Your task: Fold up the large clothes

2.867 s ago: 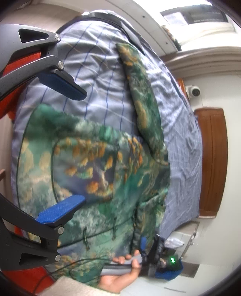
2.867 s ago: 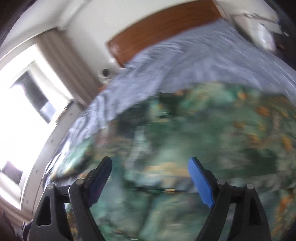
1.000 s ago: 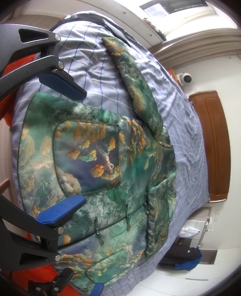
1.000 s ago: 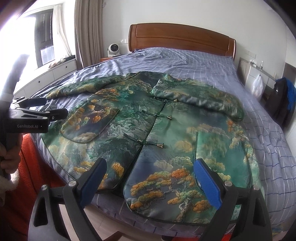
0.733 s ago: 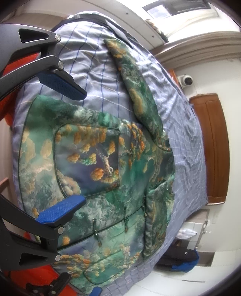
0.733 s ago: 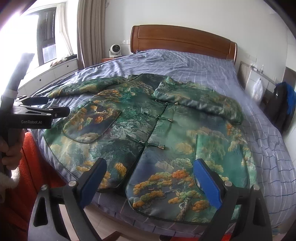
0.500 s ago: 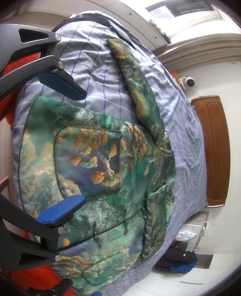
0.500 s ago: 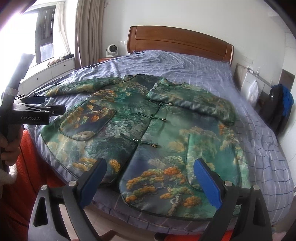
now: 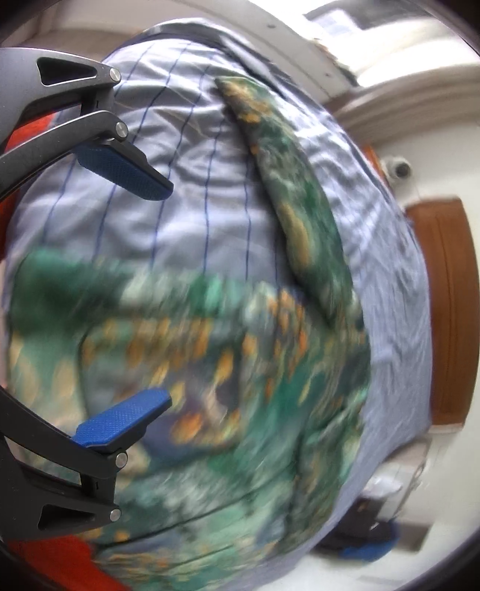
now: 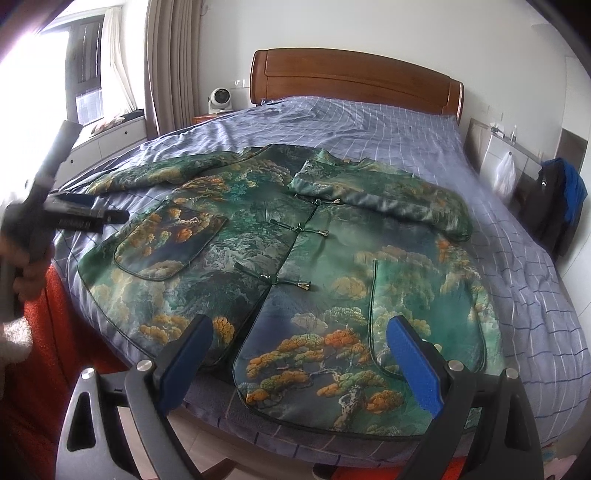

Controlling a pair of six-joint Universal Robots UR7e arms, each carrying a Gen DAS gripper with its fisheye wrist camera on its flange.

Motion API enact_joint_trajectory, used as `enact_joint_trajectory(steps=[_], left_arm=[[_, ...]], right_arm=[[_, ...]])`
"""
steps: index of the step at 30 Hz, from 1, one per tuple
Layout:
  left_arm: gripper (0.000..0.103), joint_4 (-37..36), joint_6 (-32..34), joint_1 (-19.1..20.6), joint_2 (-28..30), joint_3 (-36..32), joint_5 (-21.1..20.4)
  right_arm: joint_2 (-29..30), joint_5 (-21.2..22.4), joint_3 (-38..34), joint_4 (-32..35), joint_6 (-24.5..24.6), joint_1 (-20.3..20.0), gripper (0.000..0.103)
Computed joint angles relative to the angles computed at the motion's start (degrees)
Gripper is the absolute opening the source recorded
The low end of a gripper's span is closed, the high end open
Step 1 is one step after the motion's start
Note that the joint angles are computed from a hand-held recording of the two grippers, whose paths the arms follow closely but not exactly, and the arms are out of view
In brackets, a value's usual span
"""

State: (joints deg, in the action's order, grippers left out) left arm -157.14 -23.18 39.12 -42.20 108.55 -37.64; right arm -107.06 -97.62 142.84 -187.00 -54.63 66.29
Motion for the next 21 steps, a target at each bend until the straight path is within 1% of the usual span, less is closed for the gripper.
enact_joint_trajectory(steps=[3,6,8,9,11,13,14,16,18,19,20,21], left_arm=[[0.102,-4.34,-0.16,5.50,-2.18,-1.84,-3.41],[0.102,-10.53,-1.70,12.39,-3.58,-4.81,-9.82],[0.102,-12.98,-2.86,16.20,-3.08,-7.28,-12.21],[0.102,-13.44,-3.71,17.60,-2.52,-8.60,-12.42],[0.102,-14.51,-6.48,20.59,-1.15,-11.37,-11.40],[0.102,-14.84,-10.21,23.05,-0.34,-13.40,-10.92],[0.102,-15.30,-12.44,24.18,-0.07,-14.22,-10.67],[0.099,-17.61,-14.50,25.56,0.35,-15.17,-10.41],[0.066,-18.08,-15.80,25.93,0.86,-16.51,-8.23],[0.026,-16.42,-16.31,26.05,0.94,-17.59,-7.48],[0.016,-15.40,-15.98,25.90,0.99,-18.48,-7.23],[0.014,-14.33,-15.11,24.86,1.27,-19.45,-4.90]], right_arm=[[0.27,-0.66,0.04,-0.45,-0.33,0.33,0.094],[0.84,-1.41,0.16,-1.34,-0.40,1.03,0.094],[1.20,-1.83,0.28,-1.54,-0.46,1.33,0.094],[1.40,-2.08,0.27,-1.38,-0.48,1.55,0.094],[1.76,-2.65,0.25,-0.76,-0.75,1.93,0.094],[2.21,-3.65,0.21,-0.31,-1.17,2.60,0.094],[2.26,-3.88,0.32,-0.38,-1.44,2.82,0.094],[2.20,-4.23,0.56,-0.55,-1.94,3.26,0.094],[2.33,-4.68,0.71,-0.59,-2.20,3.42,0.094],[2.51,-4.85,0.69,-0.57,-2.15,3.32,0.094],[2.72,-5.08,0.57,-0.32,-1.92,3.20,0.094],[2.89,-5.23,0.41,-0.02,-1.62,3.09,0.094]])
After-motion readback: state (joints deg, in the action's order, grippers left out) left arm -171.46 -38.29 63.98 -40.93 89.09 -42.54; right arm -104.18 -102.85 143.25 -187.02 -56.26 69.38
